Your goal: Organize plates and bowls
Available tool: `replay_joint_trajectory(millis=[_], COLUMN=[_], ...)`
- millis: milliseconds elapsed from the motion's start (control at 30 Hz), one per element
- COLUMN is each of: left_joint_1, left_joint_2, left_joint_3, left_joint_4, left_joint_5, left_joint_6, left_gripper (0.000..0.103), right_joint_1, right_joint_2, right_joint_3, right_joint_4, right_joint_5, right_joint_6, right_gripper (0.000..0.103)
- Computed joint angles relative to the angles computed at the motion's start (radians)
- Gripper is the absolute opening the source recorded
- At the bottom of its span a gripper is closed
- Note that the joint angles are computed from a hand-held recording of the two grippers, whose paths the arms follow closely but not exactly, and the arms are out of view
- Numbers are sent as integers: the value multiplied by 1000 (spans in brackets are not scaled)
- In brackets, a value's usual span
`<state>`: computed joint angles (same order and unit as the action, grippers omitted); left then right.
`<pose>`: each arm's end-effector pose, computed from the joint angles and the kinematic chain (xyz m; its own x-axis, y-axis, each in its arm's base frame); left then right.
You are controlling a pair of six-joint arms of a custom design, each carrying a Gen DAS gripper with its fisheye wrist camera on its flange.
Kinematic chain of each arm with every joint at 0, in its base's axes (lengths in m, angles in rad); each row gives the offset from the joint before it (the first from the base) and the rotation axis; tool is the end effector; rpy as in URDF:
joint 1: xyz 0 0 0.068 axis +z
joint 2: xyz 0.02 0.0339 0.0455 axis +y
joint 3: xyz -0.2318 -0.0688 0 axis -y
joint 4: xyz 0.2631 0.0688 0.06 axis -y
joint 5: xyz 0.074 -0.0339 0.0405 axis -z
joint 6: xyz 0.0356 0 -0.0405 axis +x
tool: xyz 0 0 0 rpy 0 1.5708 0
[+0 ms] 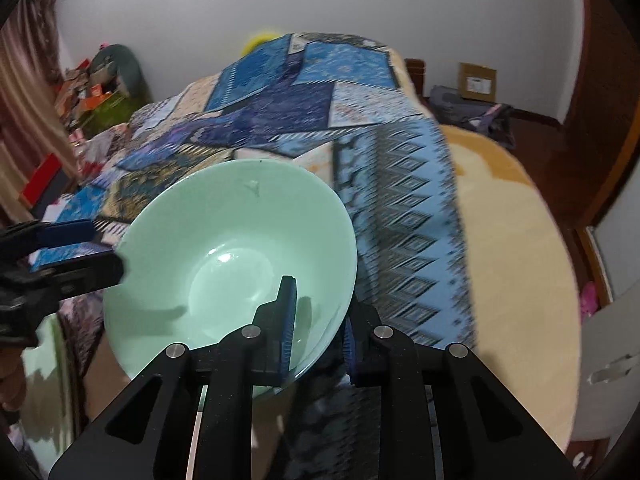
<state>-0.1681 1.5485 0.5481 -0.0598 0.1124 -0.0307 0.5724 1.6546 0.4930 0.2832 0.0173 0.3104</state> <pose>0.2565 -0.0476 0.0608 -0.8665 0.1161 -0.4855 0.1938 0.9745 -0.1128 0.2265 0.1452 0.0426 -0.7787 -0.1385 -0.6119 -0.3092 0.9334 0.1823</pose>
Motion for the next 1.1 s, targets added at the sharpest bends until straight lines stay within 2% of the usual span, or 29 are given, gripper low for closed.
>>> replay_joint_trajectory(millis=[167, 233, 300, 367, 533, 700, 733, 933, 1100], left_joint_1=[7, 6, 10, 19, 21, 0, -4, -21, 3], left_joint_2=[29, 43, 79, 108, 113, 138, 138, 121, 2], left_joint_3=[-17, -19, -2, 14, 14, 28, 26, 17, -41], left_joint_4=[-4, -2, -12, -14, 3, 11, 15, 19, -27], left_joint_5=[8, 6, 11, 31, 50, 45, 45, 13, 29], left_joint_6=[31, 36, 37, 34, 30, 24, 23, 11, 11], left_gripper=[68, 59, 42, 38, 31, 21, 20, 19, 19], right_joint_1=[44, 61, 75, 76, 32, 51, 50, 82, 124], right_joint_2=[-17, -13, 2, 7, 29, 76, 88, 81, 10], right_joint_3=[-6, -7, 1, 3, 21, 62, 70, 67, 42], right_joint_4=[-12, -10, -12, -12, 2, -4, -4, -3, -41], right_joint_5=[-23, -25, -18, -22, -95, -38, -43, -11, 27], right_joint_6=[21, 35, 44, 57, 103, 119, 121, 140, 154], right_gripper=[19, 19, 20, 21, 23, 23, 20, 16, 15])
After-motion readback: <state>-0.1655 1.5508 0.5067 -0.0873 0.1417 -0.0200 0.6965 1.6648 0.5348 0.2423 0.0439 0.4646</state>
